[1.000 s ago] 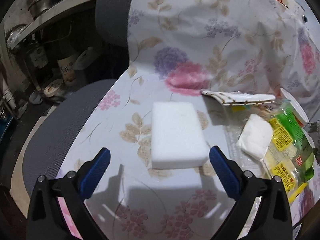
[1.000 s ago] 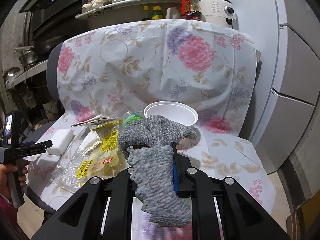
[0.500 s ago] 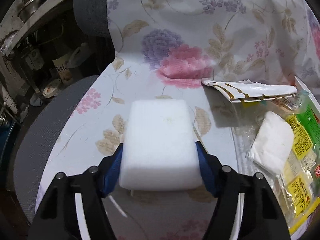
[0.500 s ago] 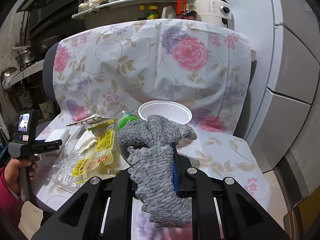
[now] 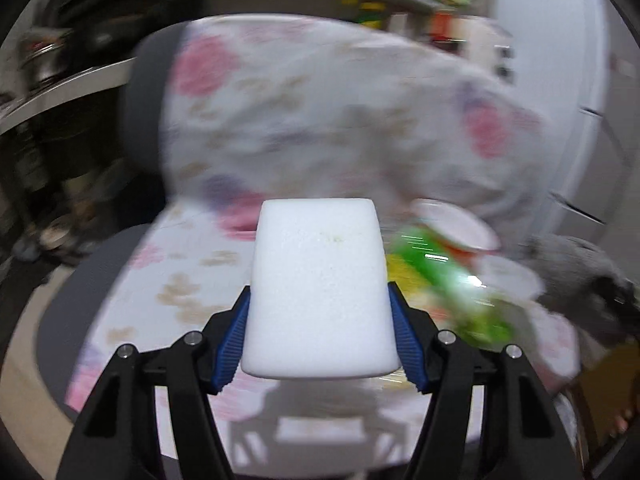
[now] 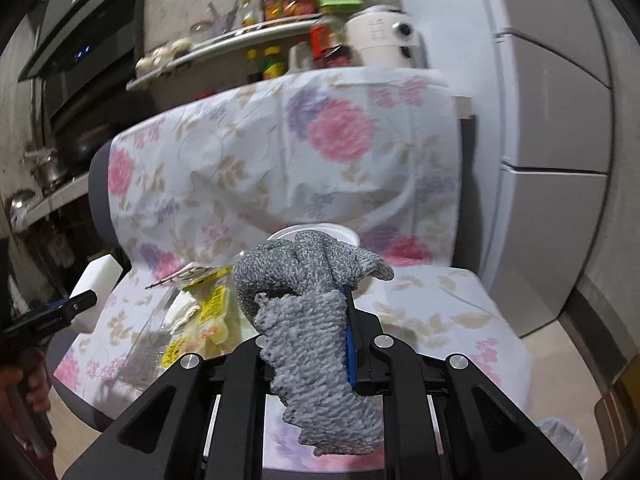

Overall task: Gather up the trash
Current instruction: 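Carry sponge and glove to the bin and release both tools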

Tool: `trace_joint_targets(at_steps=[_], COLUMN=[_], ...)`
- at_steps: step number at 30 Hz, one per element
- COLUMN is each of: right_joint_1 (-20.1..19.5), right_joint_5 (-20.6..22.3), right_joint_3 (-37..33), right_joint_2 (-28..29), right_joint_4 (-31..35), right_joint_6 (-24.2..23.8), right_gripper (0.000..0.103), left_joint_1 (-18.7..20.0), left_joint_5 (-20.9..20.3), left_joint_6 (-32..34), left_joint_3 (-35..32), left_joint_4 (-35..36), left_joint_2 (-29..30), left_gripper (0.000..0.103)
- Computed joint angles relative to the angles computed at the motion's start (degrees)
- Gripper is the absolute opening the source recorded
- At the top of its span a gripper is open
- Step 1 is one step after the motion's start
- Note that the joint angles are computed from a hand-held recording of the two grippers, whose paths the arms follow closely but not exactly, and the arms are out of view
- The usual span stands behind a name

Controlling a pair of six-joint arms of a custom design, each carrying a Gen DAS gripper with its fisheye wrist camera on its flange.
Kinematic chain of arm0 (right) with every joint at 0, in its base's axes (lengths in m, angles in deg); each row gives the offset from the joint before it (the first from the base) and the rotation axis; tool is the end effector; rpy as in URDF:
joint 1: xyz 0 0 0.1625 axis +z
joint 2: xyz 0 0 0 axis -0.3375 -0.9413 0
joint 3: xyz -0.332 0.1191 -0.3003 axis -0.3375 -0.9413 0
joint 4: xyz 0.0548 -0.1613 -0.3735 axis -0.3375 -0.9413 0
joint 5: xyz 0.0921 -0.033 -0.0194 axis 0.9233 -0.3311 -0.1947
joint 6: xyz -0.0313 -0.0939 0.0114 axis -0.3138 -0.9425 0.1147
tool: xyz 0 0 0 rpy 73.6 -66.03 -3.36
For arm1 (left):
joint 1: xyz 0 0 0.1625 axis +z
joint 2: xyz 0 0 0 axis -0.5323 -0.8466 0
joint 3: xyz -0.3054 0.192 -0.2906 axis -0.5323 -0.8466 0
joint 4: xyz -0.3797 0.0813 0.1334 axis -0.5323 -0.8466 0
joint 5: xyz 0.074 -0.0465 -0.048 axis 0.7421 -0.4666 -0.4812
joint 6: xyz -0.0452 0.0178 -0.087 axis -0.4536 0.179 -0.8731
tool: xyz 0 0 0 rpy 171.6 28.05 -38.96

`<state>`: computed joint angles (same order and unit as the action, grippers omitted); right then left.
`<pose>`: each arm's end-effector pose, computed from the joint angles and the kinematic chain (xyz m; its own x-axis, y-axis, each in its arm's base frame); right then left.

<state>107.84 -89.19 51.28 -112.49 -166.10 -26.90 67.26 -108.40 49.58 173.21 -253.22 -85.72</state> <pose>0.1047 -0.5592 0.3638 -0.7844 -0.2322 0.5752 -0.6064 0.4824 -0.6321 -0.3392 -0.5129 0.1284 -0.7920 -0.1535 -0.5909 0.4177 0.5696 -0.7079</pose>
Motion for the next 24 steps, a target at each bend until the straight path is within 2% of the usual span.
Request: trace_joint_targets(at_steps=[3, 5, 9, 12, 17, 24], right_joint_1=[-2.39, -4.17, -9.67, -13.93, -19.8, -28.14], right_joint_5=[-0.05, -0.68, -0.45, -0.1, -0.27, 1.88], right_joint_3=[1.08, 2.4, 5.96, 8.38, 10.74, 13.41], right_joint_2=[-3.59, -5.87, -11.36, -14.88, -18.72, -21.6], right_joint_4=[0.25, -0.83, -3.31, -4.15, -6.61, -10.09], right_joint_6=[0.74, 0.51, 2.48, 3.29, 2.91, 3.58], right_gripper=[0.016, 0.016, 0.016, 0.016, 0.016, 0.016], left_joint_1=[-1.57, -2.23, -3.05, -4.06, -5.61, -7.63], left_joint_5=[-8.1, -13.01, -20.44, -24.38, -29.02, -32.52], left_joint_6=[9.64, 15.08, 20.89, 24.56, 27.08, 28.99], left_joint_3=[-3.43, -6.6, -12.76, -16.94, -23.48, -29.42], left_joint_4=[-9.2, -12.65, -14.21, -14.54, -11.88, -10.66], left_joint_2=[5.81, 10.13, 17.13, 21.86, 27.94, 34.52], left_gripper=[0.063, 0.064, 0.064, 0.064, 0.064, 0.065])
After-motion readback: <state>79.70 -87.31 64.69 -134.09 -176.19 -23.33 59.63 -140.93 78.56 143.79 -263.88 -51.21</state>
